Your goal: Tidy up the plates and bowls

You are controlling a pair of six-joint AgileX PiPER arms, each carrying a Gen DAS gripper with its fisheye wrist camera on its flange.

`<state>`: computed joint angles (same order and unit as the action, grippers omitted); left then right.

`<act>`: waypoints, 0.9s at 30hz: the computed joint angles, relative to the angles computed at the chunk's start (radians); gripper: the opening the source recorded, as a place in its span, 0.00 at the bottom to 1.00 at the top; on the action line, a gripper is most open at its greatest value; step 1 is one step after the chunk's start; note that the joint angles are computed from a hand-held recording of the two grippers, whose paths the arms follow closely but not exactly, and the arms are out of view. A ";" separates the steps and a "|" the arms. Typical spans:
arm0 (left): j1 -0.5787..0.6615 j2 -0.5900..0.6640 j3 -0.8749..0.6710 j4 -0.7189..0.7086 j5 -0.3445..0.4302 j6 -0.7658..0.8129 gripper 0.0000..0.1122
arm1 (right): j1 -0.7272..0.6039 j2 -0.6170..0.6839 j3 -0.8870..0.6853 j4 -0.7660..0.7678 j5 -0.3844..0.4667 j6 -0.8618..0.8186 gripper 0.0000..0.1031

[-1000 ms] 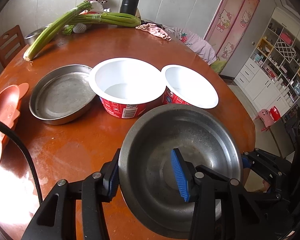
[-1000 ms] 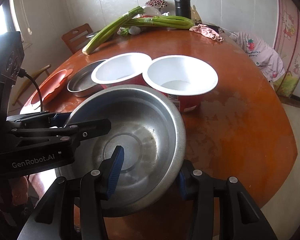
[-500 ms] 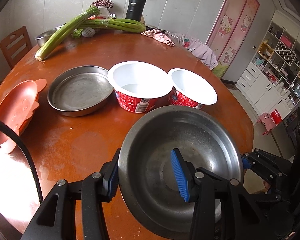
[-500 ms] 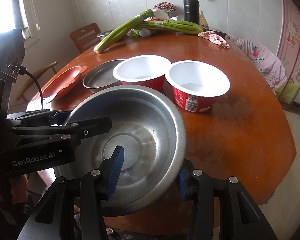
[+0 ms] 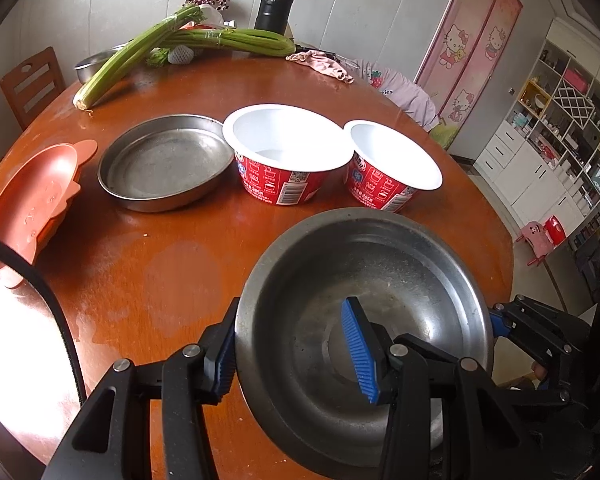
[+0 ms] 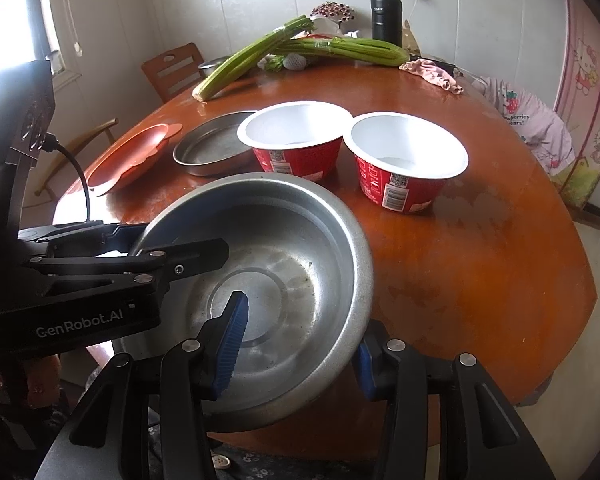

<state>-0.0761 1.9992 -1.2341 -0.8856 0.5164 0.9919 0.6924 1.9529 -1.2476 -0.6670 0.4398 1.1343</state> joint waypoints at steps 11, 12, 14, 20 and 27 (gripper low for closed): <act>-0.014 0.022 -0.010 0.030 -0.030 -0.038 0.43 | -0.023 0.018 0.001 0.032 -0.040 -0.040 0.49; -0.015 0.021 -0.008 0.028 -0.031 -0.037 0.43 | -0.024 0.020 -0.001 0.029 -0.041 -0.039 0.49; -0.016 0.020 -0.007 0.021 -0.034 -0.032 0.43 | -0.029 0.020 0.002 0.030 -0.049 -0.040 0.49; -0.020 0.017 -0.004 0.019 -0.038 -0.028 0.43 | -0.043 0.021 0.012 0.076 -0.069 -0.078 0.49; -0.018 0.006 0.004 0.009 -0.034 -0.020 0.43 | -0.056 0.010 0.039 0.111 -0.105 -0.100 0.49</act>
<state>-0.0941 2.0048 -1.2304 -0.8761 0.4821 0.9718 0.6361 1.9625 -1.2085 -0.5564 0.3350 1.0338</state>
